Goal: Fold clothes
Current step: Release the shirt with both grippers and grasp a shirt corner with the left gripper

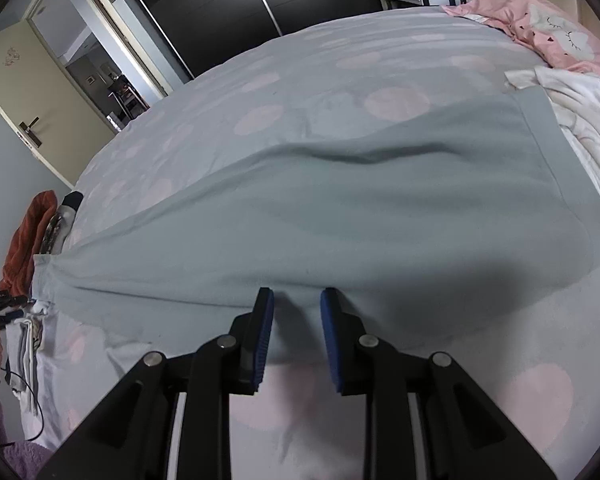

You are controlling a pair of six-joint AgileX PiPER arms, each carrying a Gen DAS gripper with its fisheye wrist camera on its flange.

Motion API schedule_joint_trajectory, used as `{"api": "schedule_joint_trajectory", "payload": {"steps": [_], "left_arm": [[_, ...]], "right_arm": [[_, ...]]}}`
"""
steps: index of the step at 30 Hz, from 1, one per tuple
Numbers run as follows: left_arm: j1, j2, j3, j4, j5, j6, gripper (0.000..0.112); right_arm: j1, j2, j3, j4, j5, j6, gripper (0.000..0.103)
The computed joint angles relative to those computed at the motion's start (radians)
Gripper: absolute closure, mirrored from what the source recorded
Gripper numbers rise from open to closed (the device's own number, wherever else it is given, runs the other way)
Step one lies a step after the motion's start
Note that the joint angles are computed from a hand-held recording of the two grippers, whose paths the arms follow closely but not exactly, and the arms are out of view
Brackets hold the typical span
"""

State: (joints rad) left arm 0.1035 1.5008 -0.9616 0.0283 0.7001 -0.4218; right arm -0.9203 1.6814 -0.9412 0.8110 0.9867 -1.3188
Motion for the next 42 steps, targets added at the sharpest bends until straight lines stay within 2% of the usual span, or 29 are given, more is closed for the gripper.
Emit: {"api": "schedule_joint_trajectory", "payload": {"steps": [3, 4, 12, 13, 14, 16, 18, 24, 27, 30, 33, 36, 38, 42], "left_arm": [[0.069, 0.048, 0.026, -0.181, -0.083, 0.086, 0.059], [0.075, 0.070, 0.023, -0.195, -0.097, 0.089, 0.059], [0.045, 0.210, -0.013, -0.114, -0.181, -0.064, 0.061], [0.038, 0.208, -0.011, -0.108, -0.189, -0.078, 0.068], [0.031, 0.204, -0.008, -0.104, -0.197, -0.091, 0.081], [0.015, 0.194, -0.007, -0.078, -0.200, -0.130, 0.097], [-0.007, 0.163, -0.018, -0.029, -0.175, -0.170, 0.102], [-0.093, 0.002, -0.072, 0.013, -0.056, -0.178, 0.103], [-0.179, -0.089, -0.115, 0.028, 0.007, -0.205, 0.103], [-0.357, -0.143, -0.191, 0.132, 0.089, -0.318, 0.103], [-0.501, -0.090, -0.352, 0.194, 0.173, -0.349, 0.103], [-0.700, -0.039, -0.473, 0.308, 0.257, -0.460, 0.103], [-0.831, 0.029, -0.576, 0.371, 0.322, -0.524, 0.103], [-1.001, 0.214, -0.808, 0.429, 0.424, -0.552, 0.103]], "right_arm": [[0.009, 0.003, 0.004, 0.013, -0.013, -0.008, 0.079], [0.011, 0.002, 0.005, 0.019, -0.017, -0.013, 0.079], [0.043, 0.002, 0.015, 0.038, -0.050, -0.050, 0.079], [0.047, 0.004, 0.014, 0.035, -0.054, -0.049, 0.079], [0.051, 0.010, 0.011, 0.033, -0.057, -0.046, 0.079], [0.049, 0.020, 0.000, 0.031, -0.049, -0.039, 0.079], [0.041, 0.030, -0.013, 0.031, -0.030, -0.028, 0.079], [0.021, 0.037, -0.039, 0.031, 0.008, 0.007, 0.079], [0.017, 0.033, -0.050, 0.017, 0.020, 0.036, 0.079], [0.021, 0.032, -0.068, -0.024, 0.023, 0.082, 0.079], [0.024, 0.037, -0.090, -0.070, 0.025, 0.139, 0.079], [0.008, 0.046, -0.120, -0.090, 0.055, 0.169, 0.079], [-0.004, 0.047, -0.136, -0.098, 0.076, 0.173, 0.079], [-0.033, 0.056, -0.185, -0.124, 0.138, 0.160, 0.079]]}}
